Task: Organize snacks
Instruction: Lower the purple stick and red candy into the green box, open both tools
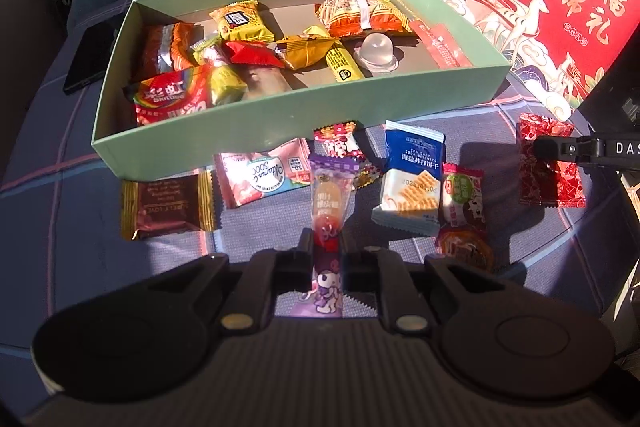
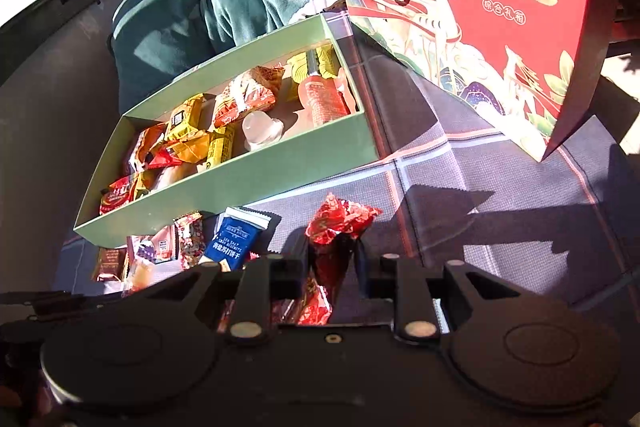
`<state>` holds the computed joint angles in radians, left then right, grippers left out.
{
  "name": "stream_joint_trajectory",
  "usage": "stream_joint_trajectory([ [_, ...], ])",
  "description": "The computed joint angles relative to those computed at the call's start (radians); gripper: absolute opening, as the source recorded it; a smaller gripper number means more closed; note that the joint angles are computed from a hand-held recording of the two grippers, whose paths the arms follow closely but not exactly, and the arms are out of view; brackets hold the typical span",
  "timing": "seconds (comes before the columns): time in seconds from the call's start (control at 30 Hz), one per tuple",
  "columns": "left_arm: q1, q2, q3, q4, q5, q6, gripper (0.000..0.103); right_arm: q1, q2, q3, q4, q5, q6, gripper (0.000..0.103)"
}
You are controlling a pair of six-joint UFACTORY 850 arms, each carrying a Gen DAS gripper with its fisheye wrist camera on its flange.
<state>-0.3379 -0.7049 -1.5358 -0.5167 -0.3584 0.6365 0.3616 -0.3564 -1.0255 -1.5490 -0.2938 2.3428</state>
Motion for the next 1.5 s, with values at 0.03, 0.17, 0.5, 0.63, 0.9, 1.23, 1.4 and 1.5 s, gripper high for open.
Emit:
stream_joint_trajectory([
  [0.03,0.001,0.003,-0.003,-0.018,0.0,0.016,0.011,-0.002,0.007,0.002,-0.02,0.001,0.017,0.023],
  [0.17,-0.006,-0.01,-0.072,-0.062,0.009,0.054,0.011,-0.013,0.002,-0.049,-0.044,-0.003,-0.022,0.023],
  [0.5,-0.032,-0.261,-0.516,0.159,-0.095,-0.193,0.011,-0.062,-0.148,-0.297,0.058,0.028,-0.214,0.023],
  [0.63,-0.036,-0.35,-0.645,0.2,-0.154,-0.242,0.011,-0.082,-0.22,-0.384,0.211,0.036,-0.366,0.023],
  [0.9,-0.051,-0.44,-0.764,0.298,-0.202,-0.328,0.046,-0.1,-0.295,-0.452,0.403,0.078,-0.525,0.054],
  [1.23,-0.063,-0.33,-0.571,0.386,-0.078,-0.415,0.102,-0.073,-0.229,-0.37,0.196,-0.009,-0.292,0.103],
  [1.4,-0.063,-0.271,-0.483,0.364,-0.049,-0.402,0.102,-0.061,-0.205,-0.346,0.248,-0.023,-0.353,0.103],
  [1.5,-0.062,-0.226,-0.417,0.334,-0.022,-0.378,0.102,-0.049,-0.176,-0.315,0.236,-0.031,-0.348,0.103],
])
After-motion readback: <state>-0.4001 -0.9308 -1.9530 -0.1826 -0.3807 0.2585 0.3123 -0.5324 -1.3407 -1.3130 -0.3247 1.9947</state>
